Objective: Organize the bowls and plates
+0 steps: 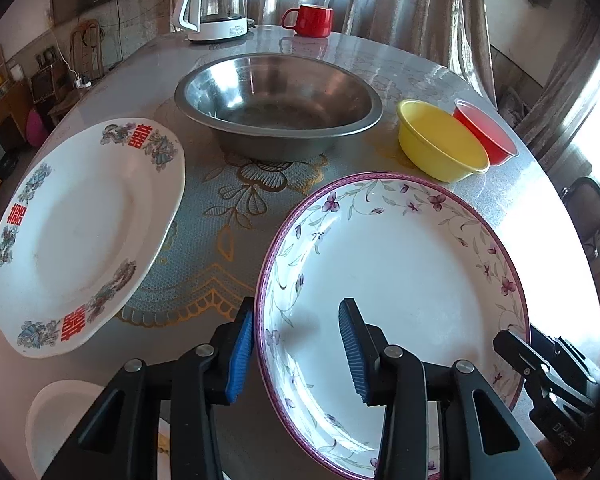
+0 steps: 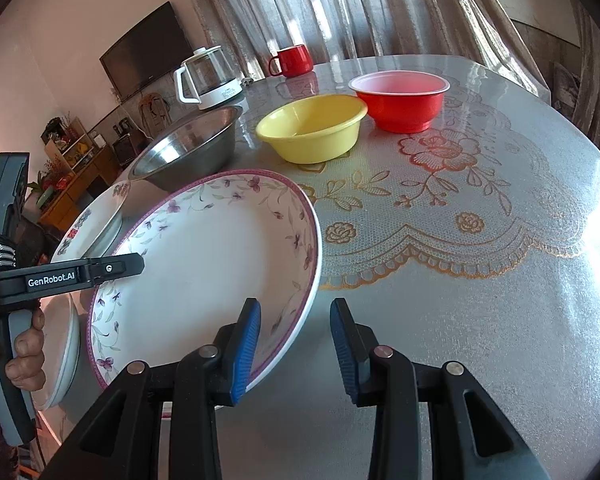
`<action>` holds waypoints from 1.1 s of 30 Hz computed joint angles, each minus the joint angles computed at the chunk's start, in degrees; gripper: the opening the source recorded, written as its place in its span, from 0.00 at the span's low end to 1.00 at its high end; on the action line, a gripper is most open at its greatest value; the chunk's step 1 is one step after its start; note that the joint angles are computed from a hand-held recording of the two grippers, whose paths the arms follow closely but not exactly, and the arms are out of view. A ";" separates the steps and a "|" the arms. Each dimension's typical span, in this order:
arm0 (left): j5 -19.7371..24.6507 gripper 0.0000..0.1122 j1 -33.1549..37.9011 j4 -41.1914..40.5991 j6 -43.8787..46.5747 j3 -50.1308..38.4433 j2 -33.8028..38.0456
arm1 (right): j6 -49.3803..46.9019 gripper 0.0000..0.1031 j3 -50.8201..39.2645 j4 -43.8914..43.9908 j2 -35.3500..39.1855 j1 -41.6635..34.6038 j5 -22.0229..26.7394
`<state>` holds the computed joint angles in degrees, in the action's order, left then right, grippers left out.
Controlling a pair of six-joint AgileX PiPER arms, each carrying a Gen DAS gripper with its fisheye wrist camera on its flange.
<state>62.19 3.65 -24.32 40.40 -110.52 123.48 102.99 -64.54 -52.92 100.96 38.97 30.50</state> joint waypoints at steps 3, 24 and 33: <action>-1.99 0.36 -0.11 -0.21 0.30 1.77 -0.78 | -2.40 0.31 -2.04 0.59 1.41 1.18 2.17; -1.50 0.36 -3.26 -5.88 3.92 11.87 -6.85 | 3.70 0.28 7.29 -1.06 -6.76 -2.65 3.10; -3.56 0.36 -3.53 -7.09 4.69 15.40 -8.22 | 1.49 0.27 7.73 1.15 -6.44 -1.43 6.38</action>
